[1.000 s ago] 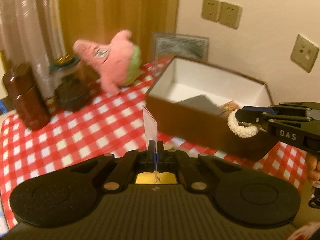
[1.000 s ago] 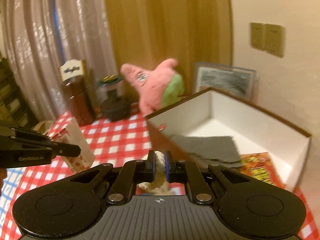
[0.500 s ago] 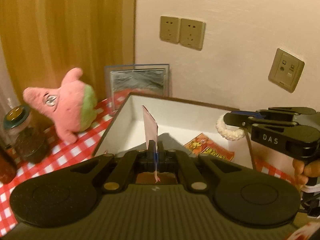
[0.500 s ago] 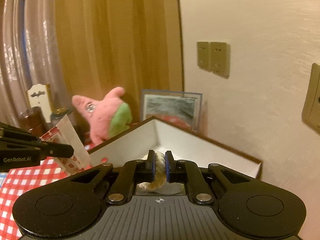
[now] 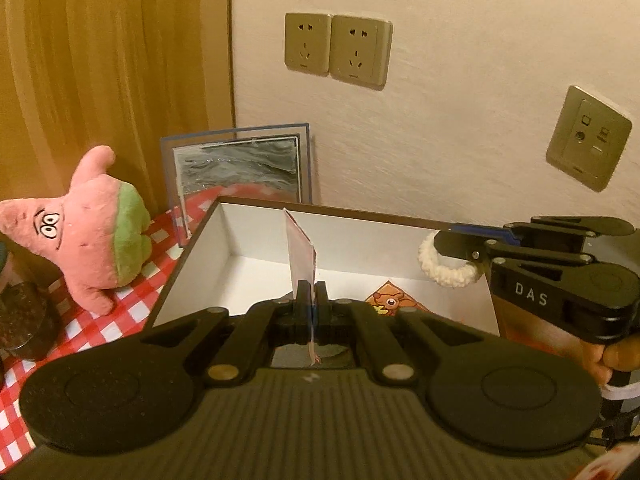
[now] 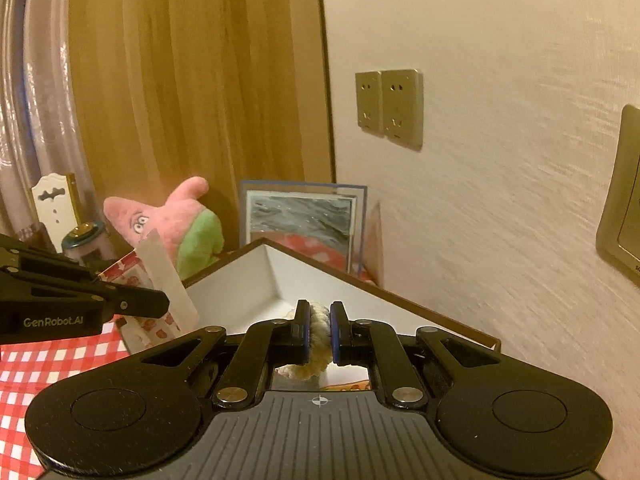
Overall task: Organize soft objects
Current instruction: 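Carry card and ring over the box and open the left tool, then open the right tool to drop the white ring into the box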
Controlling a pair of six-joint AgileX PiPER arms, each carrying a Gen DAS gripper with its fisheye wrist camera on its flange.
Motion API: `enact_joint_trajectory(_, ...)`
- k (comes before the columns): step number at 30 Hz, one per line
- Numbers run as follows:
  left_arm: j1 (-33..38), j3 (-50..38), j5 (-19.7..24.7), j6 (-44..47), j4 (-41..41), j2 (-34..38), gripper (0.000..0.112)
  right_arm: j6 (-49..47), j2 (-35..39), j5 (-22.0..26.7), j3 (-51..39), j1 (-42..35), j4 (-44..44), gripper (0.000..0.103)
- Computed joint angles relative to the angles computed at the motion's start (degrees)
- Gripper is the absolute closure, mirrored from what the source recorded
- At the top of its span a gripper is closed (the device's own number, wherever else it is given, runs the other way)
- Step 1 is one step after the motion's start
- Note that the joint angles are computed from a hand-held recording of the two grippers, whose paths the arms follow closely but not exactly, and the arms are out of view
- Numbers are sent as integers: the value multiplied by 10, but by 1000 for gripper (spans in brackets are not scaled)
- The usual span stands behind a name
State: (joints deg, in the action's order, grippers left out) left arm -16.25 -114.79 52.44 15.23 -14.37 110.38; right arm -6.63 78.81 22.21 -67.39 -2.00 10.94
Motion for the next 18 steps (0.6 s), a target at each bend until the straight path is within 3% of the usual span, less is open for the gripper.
enact_joint_trajectory(11,-9,-126,57,-23,18,94,108,-66,34,-4,-12,-36,61,93)
enact_joint_trajectory(12,-10,-141,62,-29,22,103,104,-72,37,-4,-14,-39,67,93)
enact_joint_trajectory(15,-8,-173,69,-29,18,122,77,-86,46,-5,-21,-47,81,93)
enact_joint_trajectory(18,-6,-199,72,-27,18,136,74,-95,51,-5,-24,-51,89,93)
